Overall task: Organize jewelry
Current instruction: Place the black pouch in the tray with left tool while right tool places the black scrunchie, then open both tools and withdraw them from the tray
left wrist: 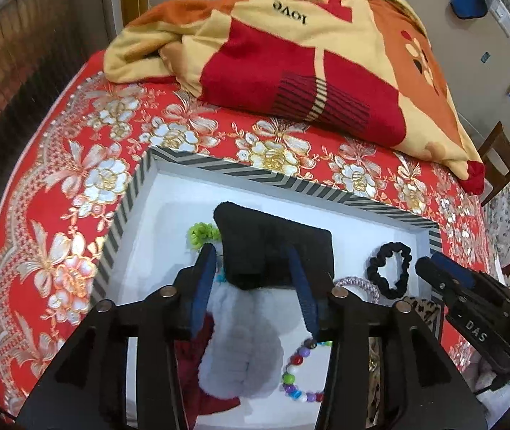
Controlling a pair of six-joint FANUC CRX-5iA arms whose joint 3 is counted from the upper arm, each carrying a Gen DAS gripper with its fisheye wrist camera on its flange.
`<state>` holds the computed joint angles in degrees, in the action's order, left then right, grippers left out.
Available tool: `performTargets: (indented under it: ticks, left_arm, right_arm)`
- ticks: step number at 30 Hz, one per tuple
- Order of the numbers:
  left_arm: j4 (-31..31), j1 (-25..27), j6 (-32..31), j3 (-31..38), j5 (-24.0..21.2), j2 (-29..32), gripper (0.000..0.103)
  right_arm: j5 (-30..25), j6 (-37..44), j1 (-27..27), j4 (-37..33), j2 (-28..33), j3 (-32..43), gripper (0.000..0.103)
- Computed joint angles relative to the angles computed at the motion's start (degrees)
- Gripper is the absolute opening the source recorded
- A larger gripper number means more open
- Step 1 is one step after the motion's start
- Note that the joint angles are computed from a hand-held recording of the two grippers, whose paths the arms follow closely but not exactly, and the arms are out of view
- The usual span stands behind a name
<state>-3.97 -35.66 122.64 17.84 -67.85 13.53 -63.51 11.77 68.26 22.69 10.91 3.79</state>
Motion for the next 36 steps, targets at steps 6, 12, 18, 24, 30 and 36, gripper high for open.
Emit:
performTargets:
  ticks: [6,12,18,24,30,36]
  left_arm:
    - [-4.20,-2.24,2.61,-0.35,-1.03,-2.89,0.050]
    - [-6.83,-4.65,4.56,-1.16,-2.97,-5.21,0.050]
    - [-10.11,-7.49,6.68,-2.07,-4.94,-7.55,0.050]
    - [-12.62,-10.57,9.68,-3.01,-6.74,-9.66,0.050]
    - [-15.23,-14.10,12.89,-3.28,-9.24,-11.00,0.050]
    - [-16.46,-16.85,15.44,-3.79,-11.13,-11.93,0.050]
  right_arm:
    - [-0.69,-3.25,3.75,3.38,-2.38,-1.40,0.032]
    - [-2.52,-6.87,6.90,4.35,-3.22,-1.72,0.032]
    - [-3.79,-11.32,10.81,7.04,-5.39,-3.72,0.033]
    - [-5.31,-14.41,14.08,9.28,-7.19,-5.18,0.038]
    - [-6.03,-16.12,16.86,9.90,-8.23,-6.33,0.038]
    - [-6.76,-17.81,19.24,10.11,-9.06,-7.23,0.038]
